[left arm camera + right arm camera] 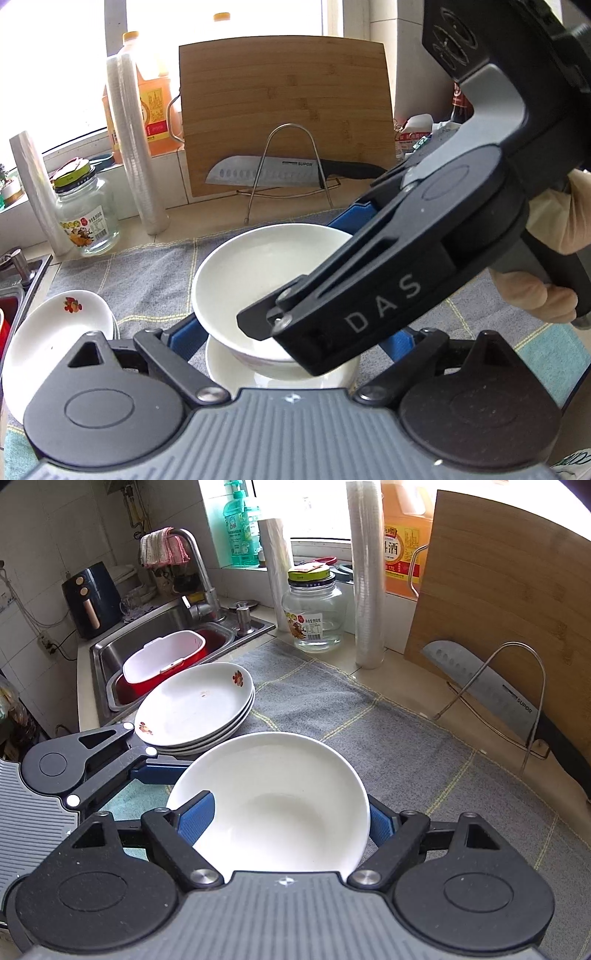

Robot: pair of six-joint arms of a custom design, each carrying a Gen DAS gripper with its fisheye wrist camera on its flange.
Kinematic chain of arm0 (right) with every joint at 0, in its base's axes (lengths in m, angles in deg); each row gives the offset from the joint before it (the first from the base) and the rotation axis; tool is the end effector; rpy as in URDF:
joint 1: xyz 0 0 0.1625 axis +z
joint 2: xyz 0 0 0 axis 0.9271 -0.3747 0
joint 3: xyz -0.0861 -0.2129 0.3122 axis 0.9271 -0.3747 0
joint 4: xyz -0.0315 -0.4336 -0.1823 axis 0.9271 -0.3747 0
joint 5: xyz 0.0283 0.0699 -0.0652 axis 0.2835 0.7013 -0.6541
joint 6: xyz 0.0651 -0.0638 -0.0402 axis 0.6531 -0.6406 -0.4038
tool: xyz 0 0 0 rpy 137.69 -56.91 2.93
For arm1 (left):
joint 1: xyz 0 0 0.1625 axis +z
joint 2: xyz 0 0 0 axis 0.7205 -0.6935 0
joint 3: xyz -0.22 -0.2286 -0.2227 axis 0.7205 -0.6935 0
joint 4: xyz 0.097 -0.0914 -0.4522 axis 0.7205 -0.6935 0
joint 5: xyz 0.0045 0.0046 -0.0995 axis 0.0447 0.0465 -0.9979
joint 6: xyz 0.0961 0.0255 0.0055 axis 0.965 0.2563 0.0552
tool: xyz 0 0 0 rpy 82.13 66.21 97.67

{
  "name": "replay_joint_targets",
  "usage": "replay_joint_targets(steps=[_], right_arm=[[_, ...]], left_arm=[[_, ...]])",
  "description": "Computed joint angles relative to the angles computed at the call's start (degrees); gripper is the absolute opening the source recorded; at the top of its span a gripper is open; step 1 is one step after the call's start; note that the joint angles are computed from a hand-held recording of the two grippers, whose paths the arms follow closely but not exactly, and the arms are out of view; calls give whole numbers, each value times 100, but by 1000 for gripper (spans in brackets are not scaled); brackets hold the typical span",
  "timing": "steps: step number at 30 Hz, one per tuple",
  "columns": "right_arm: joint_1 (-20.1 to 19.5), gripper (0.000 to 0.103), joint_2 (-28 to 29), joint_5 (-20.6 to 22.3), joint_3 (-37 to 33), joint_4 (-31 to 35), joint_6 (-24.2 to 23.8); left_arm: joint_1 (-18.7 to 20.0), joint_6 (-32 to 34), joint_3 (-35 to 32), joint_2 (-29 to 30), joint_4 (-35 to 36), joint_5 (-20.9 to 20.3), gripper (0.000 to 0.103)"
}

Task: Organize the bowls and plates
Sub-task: 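Lift the bowl with the right gripper and carry it toward the bowl stack, then lower the plain white bowl onto the bowl stack and open the right gripper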

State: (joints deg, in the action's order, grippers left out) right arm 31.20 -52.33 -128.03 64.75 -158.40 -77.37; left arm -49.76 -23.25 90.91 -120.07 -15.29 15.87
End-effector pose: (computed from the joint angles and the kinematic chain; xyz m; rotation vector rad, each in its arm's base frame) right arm 0.1806 -0.3445 0.1815 1.5960 -2.5409 0.1055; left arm -0.2792 -0.1888 0.0333 0.4666 2.1355 -0.9767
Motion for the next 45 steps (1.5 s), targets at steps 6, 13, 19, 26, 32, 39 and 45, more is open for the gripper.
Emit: replay_joint_targets(steps=[6, 13, 19, 26, 32, 39, 45], right_arm=[[2, 88, 110, -97, 19, 19, 54], [-2, 88, 212, -173, 33, -21, 84], [-42, 88, 256, -205, 40, -22, 95], [-43, 88, 324, -232, 31, -61, 95], [-51, 88, 310, -237, 22, -19, 89], [-72, 88, 291, -239, 24, -5, 110], [-100, 88, 262, -181, 4, 19, 103]], left_arm=[[24, 34, 131, -167, -55, -113, 95], [89, 104, 163, -161, -175, -241, 95], [150, 180, 149, -109, -226, -308, 95], [167, 210, 159, -136, -220, -321, 96], [221, 287, 158, -155, -241, -362, 97], [306, 519, 65, -60, -184, -425, 100], [251, 564, 30, 13, -76, -417, 101]])
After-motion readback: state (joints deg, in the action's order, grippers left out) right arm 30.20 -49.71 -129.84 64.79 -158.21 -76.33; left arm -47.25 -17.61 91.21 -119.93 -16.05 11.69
